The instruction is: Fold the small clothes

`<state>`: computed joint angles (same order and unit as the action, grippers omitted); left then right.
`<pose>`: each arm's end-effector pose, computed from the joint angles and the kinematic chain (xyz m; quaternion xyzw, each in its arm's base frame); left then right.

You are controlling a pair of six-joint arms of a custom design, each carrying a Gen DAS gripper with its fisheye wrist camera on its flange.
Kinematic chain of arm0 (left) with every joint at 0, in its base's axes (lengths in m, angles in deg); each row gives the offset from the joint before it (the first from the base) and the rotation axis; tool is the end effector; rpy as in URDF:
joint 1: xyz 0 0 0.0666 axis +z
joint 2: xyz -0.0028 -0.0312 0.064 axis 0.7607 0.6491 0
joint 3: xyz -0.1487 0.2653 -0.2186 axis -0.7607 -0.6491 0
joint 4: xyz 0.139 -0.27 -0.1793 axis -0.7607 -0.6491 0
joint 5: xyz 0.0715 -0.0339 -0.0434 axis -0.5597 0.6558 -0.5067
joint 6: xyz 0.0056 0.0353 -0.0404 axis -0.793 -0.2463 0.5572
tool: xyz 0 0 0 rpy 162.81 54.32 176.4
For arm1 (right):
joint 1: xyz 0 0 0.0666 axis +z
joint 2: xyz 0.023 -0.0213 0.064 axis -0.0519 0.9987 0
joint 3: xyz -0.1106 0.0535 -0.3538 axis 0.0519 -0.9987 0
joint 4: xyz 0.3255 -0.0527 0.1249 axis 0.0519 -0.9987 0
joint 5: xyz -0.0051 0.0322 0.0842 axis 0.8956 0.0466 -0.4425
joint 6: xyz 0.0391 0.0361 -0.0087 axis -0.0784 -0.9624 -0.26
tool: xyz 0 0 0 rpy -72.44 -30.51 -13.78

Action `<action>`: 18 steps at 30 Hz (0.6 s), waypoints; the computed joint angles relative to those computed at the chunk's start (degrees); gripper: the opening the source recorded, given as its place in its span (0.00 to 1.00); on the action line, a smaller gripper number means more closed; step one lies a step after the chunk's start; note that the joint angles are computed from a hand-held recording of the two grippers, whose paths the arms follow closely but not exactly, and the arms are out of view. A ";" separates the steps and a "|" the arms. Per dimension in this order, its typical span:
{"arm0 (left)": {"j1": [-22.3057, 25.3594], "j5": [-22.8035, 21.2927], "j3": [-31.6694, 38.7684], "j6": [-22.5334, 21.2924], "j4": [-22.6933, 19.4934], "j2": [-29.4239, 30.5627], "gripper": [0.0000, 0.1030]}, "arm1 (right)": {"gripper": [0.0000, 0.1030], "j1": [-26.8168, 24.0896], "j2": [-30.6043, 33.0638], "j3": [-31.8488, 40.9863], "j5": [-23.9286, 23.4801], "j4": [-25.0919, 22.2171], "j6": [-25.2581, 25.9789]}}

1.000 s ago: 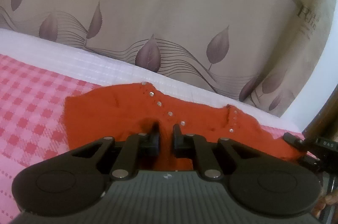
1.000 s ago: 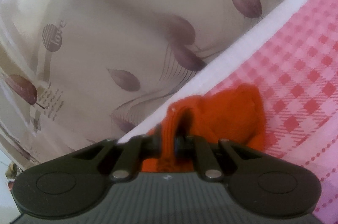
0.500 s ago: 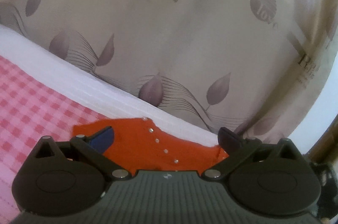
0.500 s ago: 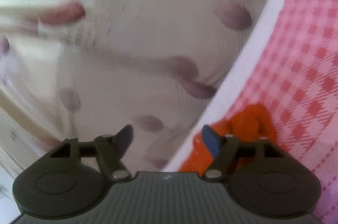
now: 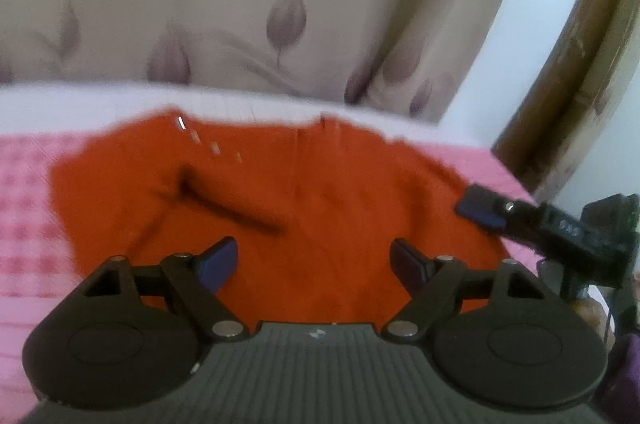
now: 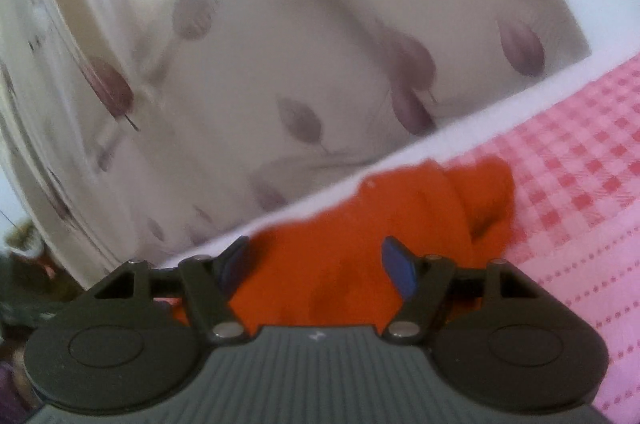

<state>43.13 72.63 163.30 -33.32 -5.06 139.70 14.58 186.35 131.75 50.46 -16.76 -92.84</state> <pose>0.5263 -0.0734 0.3740 0.0768 0.8924 -0.2271 0.3823 0.5321 0.1823 0.2656 -0.0236 0.7487 0.4134 0.5176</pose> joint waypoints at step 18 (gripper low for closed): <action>7.37 -18.58 -4.14 10.08 12.62 -2.80 0.91 | 0.75 1.23 -0.85 -2.57 5.60 3.38 2.52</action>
